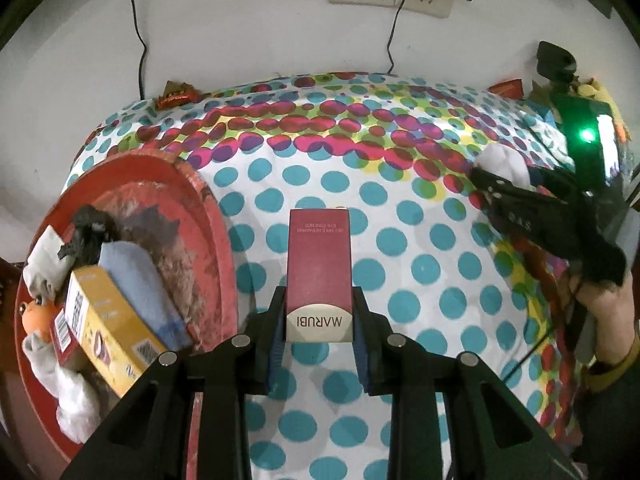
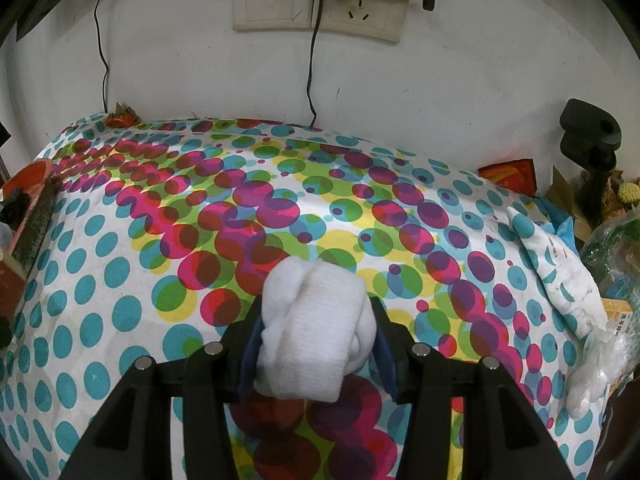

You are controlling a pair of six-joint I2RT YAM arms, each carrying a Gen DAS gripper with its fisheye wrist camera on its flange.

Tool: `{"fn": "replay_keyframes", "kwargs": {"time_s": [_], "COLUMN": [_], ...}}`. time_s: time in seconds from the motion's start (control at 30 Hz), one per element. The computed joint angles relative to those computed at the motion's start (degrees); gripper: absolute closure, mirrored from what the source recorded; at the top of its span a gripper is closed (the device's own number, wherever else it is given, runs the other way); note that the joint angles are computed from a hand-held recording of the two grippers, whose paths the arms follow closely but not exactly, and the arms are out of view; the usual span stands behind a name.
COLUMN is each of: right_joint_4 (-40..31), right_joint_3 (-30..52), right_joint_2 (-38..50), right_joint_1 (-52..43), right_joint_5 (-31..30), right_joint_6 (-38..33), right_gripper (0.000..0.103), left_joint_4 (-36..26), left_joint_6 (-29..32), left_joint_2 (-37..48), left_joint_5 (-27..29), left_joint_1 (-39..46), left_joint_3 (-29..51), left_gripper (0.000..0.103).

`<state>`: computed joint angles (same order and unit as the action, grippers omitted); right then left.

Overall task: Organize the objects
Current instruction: 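Carry the red MARUBI box onto the red tray and open the left tool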

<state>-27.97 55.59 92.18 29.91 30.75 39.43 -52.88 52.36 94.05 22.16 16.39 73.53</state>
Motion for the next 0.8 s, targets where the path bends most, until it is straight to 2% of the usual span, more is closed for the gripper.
{"fn": "replay_keyframes", "kwargs": {"time_s": [0.17, 0.4, 0.57, 0.8], "right_joint_4": [0.0, -0.1, -0.5, -0.9], "right_joint_3": [0.0, 0.2, 0.4, 0.8], "right_joint_2": [0.0, 0.2, 0.2, 0.4], "right_joint_1": [-0.1, 0.1, 0.0, 0.3], "right_joint_5": [0.1, 0.2, 0.5, 0.7], "right_joint_6": [-0.1, 0.0, -0.3, -0.2], "right_gripper": [0.053, 0.053, 0.053, 0.053], "left_joint_4": [-1.9, -6.4, -11.3, -10.8], "left_joint_6": [3.0, 7.5, 7.8, 4.7], "left_joint_2": [-1.0, -0.7, 4.0, 12.4], "left_joint_5": [0.9, 3.4, 4.5, 4.2], "left_joint_1": [2.6, 8.4, 12.4, 16.8], "left_joint_3": [-0.5, 3.3, 12.7, 26.5], "left_gripper": [0.076, 0.076, 0.076, 0.076]}}
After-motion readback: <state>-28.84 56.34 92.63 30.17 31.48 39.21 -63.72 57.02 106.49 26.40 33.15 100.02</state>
